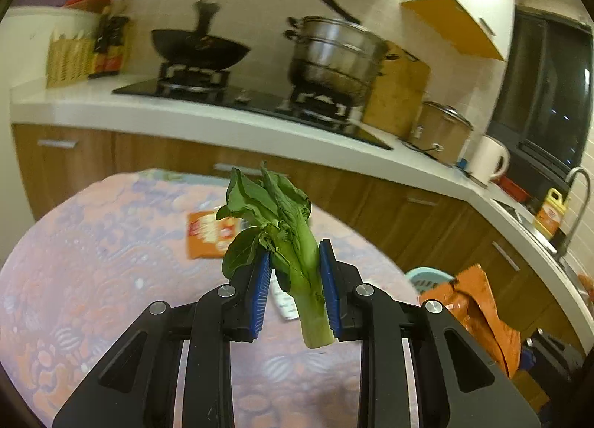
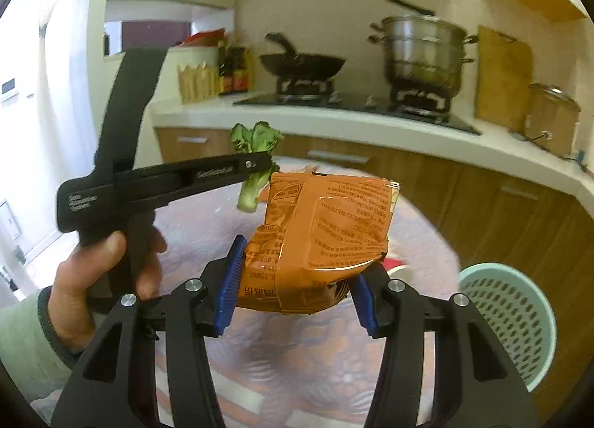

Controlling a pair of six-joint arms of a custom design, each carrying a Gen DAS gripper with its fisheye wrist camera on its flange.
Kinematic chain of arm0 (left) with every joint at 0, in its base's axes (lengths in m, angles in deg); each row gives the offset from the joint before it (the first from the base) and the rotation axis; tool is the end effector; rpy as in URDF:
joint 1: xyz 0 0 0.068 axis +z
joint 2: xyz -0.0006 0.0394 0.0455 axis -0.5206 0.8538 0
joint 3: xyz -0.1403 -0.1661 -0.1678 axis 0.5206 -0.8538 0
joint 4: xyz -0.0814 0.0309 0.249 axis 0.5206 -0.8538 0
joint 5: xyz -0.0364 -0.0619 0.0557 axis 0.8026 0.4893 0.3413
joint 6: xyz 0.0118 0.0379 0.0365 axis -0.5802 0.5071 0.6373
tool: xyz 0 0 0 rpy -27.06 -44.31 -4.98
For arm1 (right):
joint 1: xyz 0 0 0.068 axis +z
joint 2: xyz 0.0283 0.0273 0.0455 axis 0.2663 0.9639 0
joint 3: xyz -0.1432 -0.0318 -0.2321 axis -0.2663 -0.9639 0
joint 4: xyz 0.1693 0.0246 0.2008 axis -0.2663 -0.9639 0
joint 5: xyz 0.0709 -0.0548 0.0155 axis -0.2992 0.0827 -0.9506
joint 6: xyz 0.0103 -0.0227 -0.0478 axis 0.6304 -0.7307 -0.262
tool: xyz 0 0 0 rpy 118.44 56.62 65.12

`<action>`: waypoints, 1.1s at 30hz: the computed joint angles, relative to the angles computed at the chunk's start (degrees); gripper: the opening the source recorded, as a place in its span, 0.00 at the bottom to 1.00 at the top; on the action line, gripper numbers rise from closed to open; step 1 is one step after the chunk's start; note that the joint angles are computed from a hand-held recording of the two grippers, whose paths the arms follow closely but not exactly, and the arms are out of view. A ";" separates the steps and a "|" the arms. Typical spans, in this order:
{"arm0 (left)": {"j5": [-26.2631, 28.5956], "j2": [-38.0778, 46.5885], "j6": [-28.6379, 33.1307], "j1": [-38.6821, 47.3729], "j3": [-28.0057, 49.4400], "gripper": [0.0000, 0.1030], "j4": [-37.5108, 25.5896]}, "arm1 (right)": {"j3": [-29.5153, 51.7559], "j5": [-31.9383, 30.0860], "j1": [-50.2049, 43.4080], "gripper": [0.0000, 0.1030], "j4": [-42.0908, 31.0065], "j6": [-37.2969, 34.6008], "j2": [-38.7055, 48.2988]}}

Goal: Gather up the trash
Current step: 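Carry the bok choy and orange bag over the blue basket and open both tools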

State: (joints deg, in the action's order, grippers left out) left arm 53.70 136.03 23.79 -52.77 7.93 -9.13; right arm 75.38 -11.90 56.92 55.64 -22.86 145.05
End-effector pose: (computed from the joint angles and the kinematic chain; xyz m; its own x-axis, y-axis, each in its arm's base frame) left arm 0.3506 -0.1416 0.2158 -0.5294 -0.0678 -0.8457 0.3292 0.9023 -0.2784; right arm 0.2533 0.2070 0.2438 -0.4979 -0.0713 -0.8643 -0.2623 0.9623 0.0717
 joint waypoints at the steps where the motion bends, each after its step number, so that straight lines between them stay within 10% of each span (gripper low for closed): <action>1: -0.09 0.08 0.32 -0.99 0.91 0.24 -0.78 | -0.66 0.33 -0.50 0.47 -0.24 -0.11 -1.13; 16: -0.94 15.54 1.84 -17.02 21.49 0.24 -11.56 | -15.96 -1.09 -22.34 0.47 -3.11 4.87 -14.67; 33: 0.75 40.46 5.87 -23.07 55.75 0.25 -32.90 | -12.13 -13.86 -41.04 0.53 -8.04 6.69 4.02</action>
